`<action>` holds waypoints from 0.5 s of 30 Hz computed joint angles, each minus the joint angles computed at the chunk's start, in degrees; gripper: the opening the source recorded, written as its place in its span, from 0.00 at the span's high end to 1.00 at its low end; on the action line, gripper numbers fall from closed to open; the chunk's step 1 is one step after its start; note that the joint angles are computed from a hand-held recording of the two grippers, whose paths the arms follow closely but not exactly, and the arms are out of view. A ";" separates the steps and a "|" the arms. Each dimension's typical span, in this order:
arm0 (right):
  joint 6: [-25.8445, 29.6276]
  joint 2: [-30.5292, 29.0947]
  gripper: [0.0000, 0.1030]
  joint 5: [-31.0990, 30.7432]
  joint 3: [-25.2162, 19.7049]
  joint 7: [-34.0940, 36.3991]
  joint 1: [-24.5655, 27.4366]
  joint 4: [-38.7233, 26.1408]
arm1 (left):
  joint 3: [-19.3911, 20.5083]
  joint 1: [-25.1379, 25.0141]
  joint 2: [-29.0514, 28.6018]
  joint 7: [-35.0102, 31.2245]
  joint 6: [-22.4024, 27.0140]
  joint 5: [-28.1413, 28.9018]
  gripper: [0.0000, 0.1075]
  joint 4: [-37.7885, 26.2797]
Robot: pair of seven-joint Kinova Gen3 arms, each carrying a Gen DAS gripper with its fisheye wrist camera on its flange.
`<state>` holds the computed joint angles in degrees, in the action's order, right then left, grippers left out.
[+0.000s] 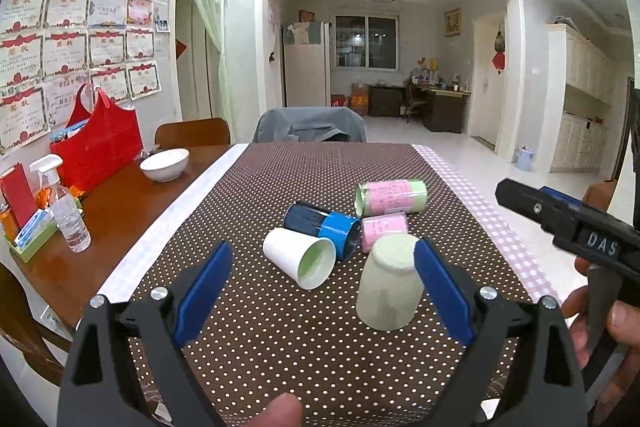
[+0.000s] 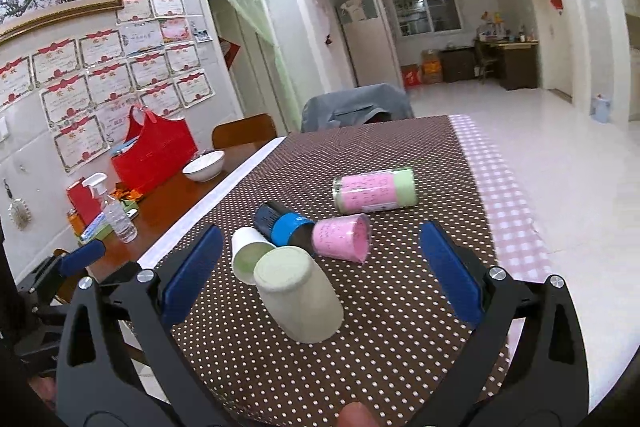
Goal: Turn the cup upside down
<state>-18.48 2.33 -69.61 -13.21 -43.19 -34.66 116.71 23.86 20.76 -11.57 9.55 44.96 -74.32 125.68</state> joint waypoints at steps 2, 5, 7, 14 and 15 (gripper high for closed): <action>-3.17 -0.74 0.06 -2.97 -0.88 3.22 -1.12 0.57 | 0.59 0.27 -0.02 0.03 1.02 -0.05 0.16 -0.27; -7.17 -1.87 0.06 -4.58 -2.54 4.44 -1.84 1.79 | 1.13 0.80 -0.33 0.12 2.09 0.16 0.16 -0.59; -9.19 -2.26 0.06 -5.81 -3.49 5.43 -2.15 2.13 | 2.06 1.19 -0.41 0.50 3.49 0.09 0.16 -0.85; -14.77 -1.92 0.06 -10.13 -5.78 9.31 -4.24 2.31 | 3.48 2.63 -0.38 0.98 6.82 -0.24 0.16 -1.52; -15.99 -1.57 0.06 -10.91 -6.12 10.17 -4.79 2.13 | 3.90 2.96 -0.14 1.10 7.77 -0.31 0.16 -1.68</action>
<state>-34.48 0.77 -80.53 -19.32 -33.02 -39.45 118.84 27.76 23.72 -11.71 10.65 52.73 -74.62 123.99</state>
